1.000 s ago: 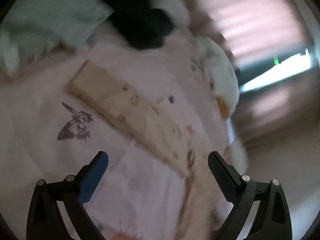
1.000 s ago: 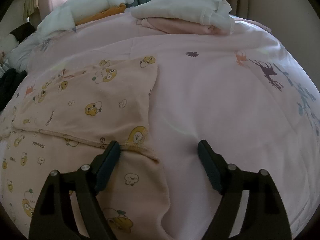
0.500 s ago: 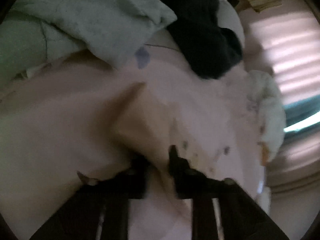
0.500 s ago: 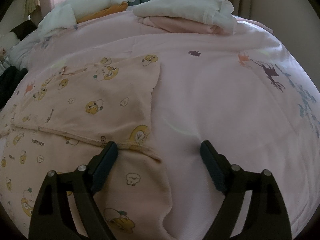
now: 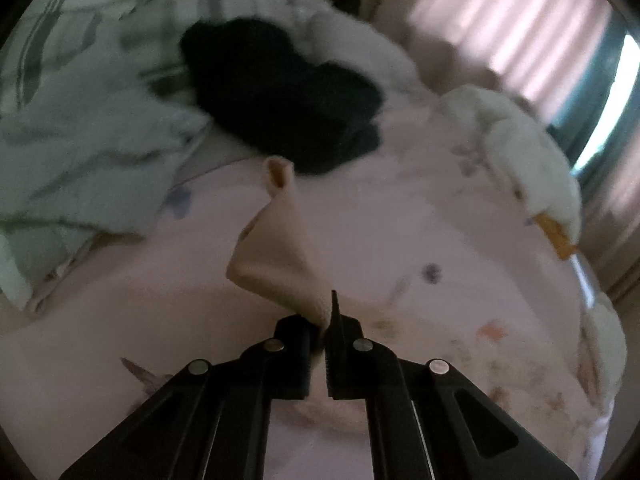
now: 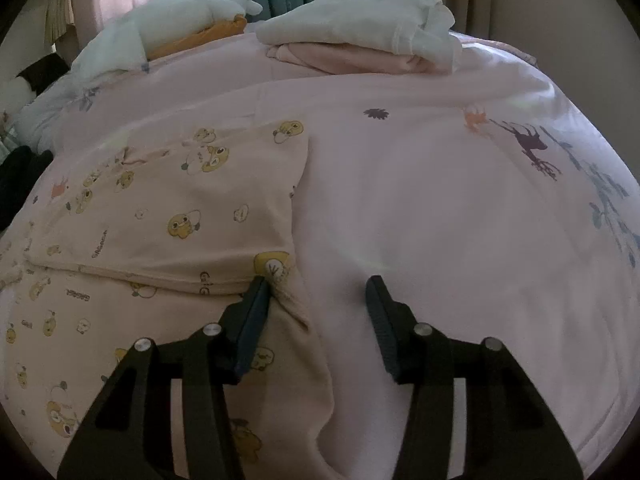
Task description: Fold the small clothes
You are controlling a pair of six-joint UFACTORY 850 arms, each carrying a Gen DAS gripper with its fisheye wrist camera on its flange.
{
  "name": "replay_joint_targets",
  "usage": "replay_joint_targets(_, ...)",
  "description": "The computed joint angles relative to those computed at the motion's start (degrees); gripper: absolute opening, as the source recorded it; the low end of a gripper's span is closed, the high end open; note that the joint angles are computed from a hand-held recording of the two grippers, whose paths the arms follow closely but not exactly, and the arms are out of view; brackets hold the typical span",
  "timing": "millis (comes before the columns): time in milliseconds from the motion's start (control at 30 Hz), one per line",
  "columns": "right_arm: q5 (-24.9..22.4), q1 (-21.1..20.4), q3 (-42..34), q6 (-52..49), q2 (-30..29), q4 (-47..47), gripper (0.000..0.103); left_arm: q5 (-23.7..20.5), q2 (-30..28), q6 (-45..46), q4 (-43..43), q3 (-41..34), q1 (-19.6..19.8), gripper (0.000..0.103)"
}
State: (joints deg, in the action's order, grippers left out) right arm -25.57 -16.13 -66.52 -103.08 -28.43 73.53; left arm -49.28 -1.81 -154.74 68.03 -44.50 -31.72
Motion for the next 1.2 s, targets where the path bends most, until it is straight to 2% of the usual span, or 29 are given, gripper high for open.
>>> replay_joint_targets(100, -0.2, -0.1, -0.1, -0.2, -0.1, 0.1, 0.046, -4.1, -2.4, 5.3, -0.1, -5.5, -2.1, 0.004)
replay_joint_targets(133, -0.7, -0.3, -0.2, -0.3, -0.2, 0.2, 0.039, -4.9, -3.5, 7.3, -0.1, -7.5, -2.7, 0.004)
replay_joint_targets(167, -1.3, -0.4, -0.3, -0.3, -0.2, 0.4, 0.032, -4.7, -4.7, 9.4, -0.2, -9.6, -3.1, 0.004)
replay_joint_targets(267, -4.3, -1.3, -1.3, 1.7, -0.9, -1.1, 0.027, -4.6, -8.7, 11.2, 0.9, -15.4, -4.7, 0.004)
replay_joint_targets(400, -6.1, -1.7, -2.4, 4.4, -1.6, -3.4, 0.026, -6.4, -15.3, 12.4, 1.7, -23.5, -6.8, 0.004)
replay_joint_targets(567, -10.9, -3.1, -4.8, 9.6, -3.4, -6.7, 0.026, -13.0, -26.2, 24.5, -0.1, -38.2, -9.3, 0.004)
replay_joint_targets(700, -15.9, -4.5, -6.9, 13.3, -5.0, -8.9, 0.024, -8.8, -32.6, 29.0, -0.3, -46.8, -9.9, 0.004)
replay_joint_targets(767, -16.0, -4.5, -7.0, 13.5, -5.0, -9.5, 0.020, -7.1, -35.6, 30.9, -1.3, -51.2, -10.1, 0.004)
replay_joint_targets(867, -15.7, -4.5, -6.7, 13.0, -4.7, -9.5, 0.020, -4.4, -39.7, 32.3, -3.0, -56.8, -10.3, 0.004)
replay_joint_targets(967, -17.6, -5.1, -7.9, 14.5, -5.7, -10.4, 0.018, -4.1, -44.1, 34.6, -4.1, -62.6, -10.9, 0.004)
replay_joint_targets(1133, -26.9, -7.3, -13.4, 21.9, -9.8, -14.6, 0.017, -1.6, -49.5, 40.2, -6.6, -70.1, -11.1, 0.004)
replay_joint_targets(1200, -29.0, -7.7, -14.8, 23.8, -10.9, -15.3, 0.015, 1.4, -50.8, 40.8, -8.3, -71.8, -10.7, 0.004)
